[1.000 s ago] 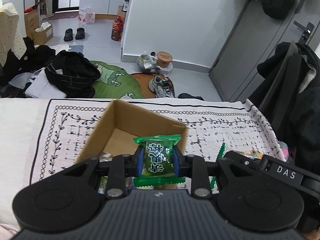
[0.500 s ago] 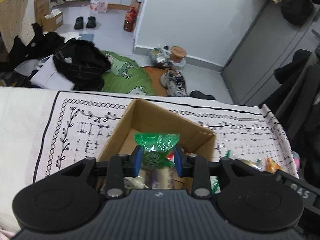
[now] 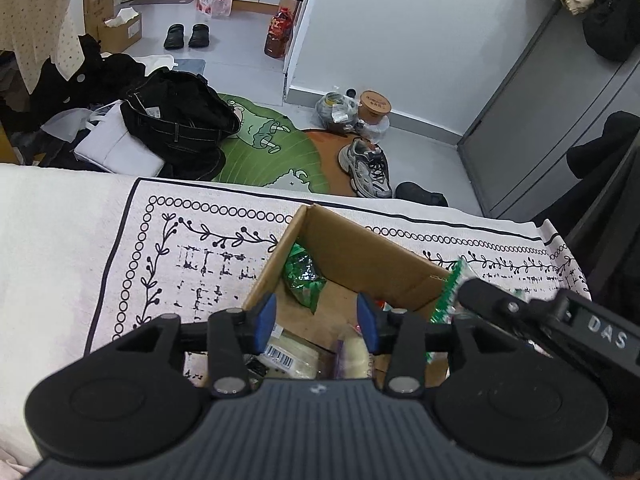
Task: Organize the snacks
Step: 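Carry both snacks over the cardboard box and release them inside, then move both open tools back toward the remaining snacks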
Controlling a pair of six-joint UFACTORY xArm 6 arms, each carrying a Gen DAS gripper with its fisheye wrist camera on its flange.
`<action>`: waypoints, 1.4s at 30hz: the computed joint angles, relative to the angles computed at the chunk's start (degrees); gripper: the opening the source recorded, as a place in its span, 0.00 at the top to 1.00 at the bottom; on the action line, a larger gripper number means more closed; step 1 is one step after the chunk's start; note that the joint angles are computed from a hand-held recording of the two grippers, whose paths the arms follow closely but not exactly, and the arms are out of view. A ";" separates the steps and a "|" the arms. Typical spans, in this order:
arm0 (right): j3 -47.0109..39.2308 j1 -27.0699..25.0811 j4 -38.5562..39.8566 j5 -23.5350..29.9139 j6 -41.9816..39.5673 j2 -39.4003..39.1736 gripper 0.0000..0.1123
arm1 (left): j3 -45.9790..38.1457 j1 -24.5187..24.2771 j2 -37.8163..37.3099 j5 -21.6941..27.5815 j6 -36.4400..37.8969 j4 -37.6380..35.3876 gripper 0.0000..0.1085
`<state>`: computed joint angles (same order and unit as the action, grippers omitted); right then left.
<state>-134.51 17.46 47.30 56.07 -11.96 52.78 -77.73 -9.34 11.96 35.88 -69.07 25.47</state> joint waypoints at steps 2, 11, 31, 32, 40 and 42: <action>-2.04 0.40 -0.35 0.59 0.47 1.23 0.55 | 0.65 0.16 -0.65 -0.09 -0.25 0.25 0.57; -8.69 0.37 1.94 6.27 2.06 5.10 0.31 | 2.77 0.69 -2.91 0.59 -0.93 0.58 0.55; 5.94 -4.03 -2.91 5.17 -4.27 -5.53 0.28 | 1.52 -0.98 -2.94 1.97 0.26 -0.67 0.39; 6.45 -4.20 -2.91 5.01 -4.62 -5.94 0.28 | 1.45 -1.15 -2.94 1.93 0.27 -0.79 0.36; 8.38 -6.50 -4.22 4.14 -6.58 -7.74 0.24 | -1.35 -3.29 -1.32 4.59 0.58 -1.66 0.31; 8.72 -7.07 -4.39 3.94 -7.31 -8.06 0.23 | -1.91 -3.82 -1.02 4.71 0.96 -1.70 0.31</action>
<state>-125.79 10.39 42.90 60.01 -19.28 44.72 -79.64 -13.17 10.94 40.59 -68.11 23.77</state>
